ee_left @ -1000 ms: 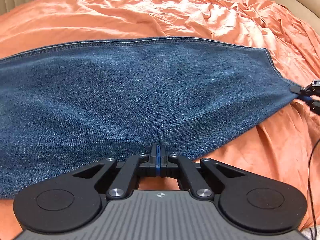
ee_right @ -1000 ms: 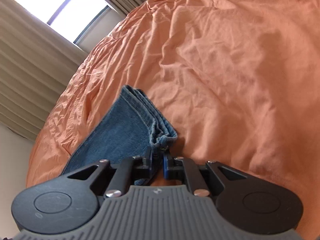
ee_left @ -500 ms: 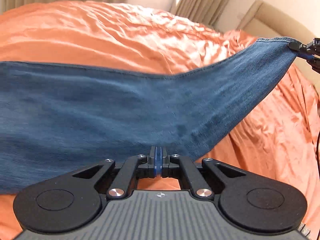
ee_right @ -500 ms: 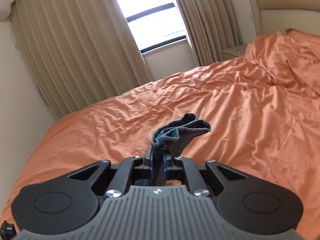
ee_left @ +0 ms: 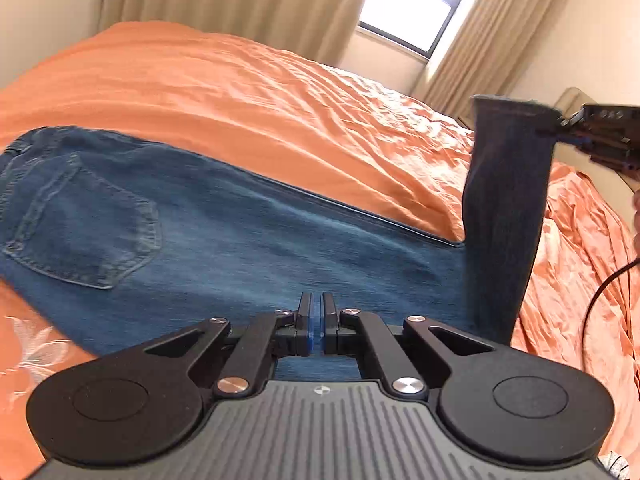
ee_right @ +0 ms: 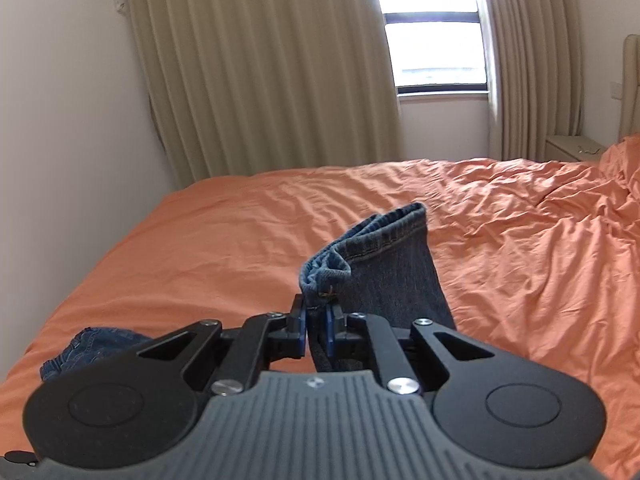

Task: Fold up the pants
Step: 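Lower the folded jeans and open both grippers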

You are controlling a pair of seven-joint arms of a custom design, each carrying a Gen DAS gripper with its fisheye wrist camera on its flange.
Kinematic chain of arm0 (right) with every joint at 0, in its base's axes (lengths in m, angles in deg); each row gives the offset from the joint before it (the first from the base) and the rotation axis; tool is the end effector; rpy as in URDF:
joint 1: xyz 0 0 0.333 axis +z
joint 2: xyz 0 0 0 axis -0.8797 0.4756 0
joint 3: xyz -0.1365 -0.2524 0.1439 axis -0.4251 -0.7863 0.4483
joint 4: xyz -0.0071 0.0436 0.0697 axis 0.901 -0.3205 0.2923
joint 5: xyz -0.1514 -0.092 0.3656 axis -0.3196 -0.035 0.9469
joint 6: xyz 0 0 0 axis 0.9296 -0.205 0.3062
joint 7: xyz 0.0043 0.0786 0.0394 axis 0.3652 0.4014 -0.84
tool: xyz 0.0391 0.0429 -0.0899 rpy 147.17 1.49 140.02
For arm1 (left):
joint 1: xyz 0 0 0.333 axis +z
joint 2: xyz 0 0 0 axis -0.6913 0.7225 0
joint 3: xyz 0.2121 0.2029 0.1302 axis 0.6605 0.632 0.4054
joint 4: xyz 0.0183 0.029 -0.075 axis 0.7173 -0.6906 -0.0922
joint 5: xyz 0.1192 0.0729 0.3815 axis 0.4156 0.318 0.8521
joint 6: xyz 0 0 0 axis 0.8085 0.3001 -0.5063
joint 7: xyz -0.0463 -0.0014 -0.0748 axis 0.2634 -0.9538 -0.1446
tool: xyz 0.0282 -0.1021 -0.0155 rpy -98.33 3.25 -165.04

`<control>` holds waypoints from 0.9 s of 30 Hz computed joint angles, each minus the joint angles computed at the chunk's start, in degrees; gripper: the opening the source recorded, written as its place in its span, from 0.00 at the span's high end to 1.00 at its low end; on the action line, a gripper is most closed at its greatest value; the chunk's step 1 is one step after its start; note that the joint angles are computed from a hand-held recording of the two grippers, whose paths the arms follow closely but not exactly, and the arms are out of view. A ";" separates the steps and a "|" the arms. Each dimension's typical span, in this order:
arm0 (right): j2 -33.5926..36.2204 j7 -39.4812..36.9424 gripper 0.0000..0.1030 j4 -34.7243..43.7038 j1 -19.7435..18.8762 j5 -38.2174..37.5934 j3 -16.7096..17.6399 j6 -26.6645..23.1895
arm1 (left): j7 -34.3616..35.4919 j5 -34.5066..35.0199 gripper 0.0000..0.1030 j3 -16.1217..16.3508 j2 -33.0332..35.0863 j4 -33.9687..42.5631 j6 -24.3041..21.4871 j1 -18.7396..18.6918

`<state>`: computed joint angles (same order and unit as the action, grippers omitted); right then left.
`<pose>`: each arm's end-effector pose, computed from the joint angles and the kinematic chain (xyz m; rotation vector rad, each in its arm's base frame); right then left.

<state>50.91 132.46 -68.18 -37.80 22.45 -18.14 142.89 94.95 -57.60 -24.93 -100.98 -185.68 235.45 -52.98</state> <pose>0.5102 0.2053 0.6124 -1.7331 1.3001 -0.4045 0.3628 -0.2181 0.5210 -2.0507 1.5799 -1.0451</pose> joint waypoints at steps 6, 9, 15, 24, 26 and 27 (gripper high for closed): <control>4.25 0.64 0.96 -4.40 3.86 0.92 4.32 -2.04 | 2.77 -3.11 1.00 4.89 -3.79 -5.18 1.23 -1.58; 5.47 1.70 0.96 -7.75 4.66 -1.92 6.34 -2.45 | 4.91 -5.00 1.00 6.58 -3.38 -6.24 2.59 -2.63; 7.99 -1.26 0.86 -9.24 5.62 2.52 6.18 -2.46 | 11.33 -10.52 0.99 11.30 -0.60 -6.77 6.00 -7.76; 4.12 -16.95 0.48 -8.72 4.61 21.29 3.87 -8.87 | 21.91 -20.64 0.71 18.21 7.93 -1.70 11.41 -15.38; 2.64 -19.70 0.47 -9.81 4.11 22.81 3.10 -7.35 | 25.75 -25.04 0.69 23.34 10.98 -0.10 14.64 -20.88; 2.31 -20.44 0.45 -10.28 3.74 22.64 2.85 -5.89 | 27.87 -27.58 0.68 26.72 12.72 0.99 16.23 -24.51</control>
<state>53.22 112.02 -78.46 -34.06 45.09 -15.29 137.00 122.83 -85.18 1.79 -88.26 -184.69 251.68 -77.49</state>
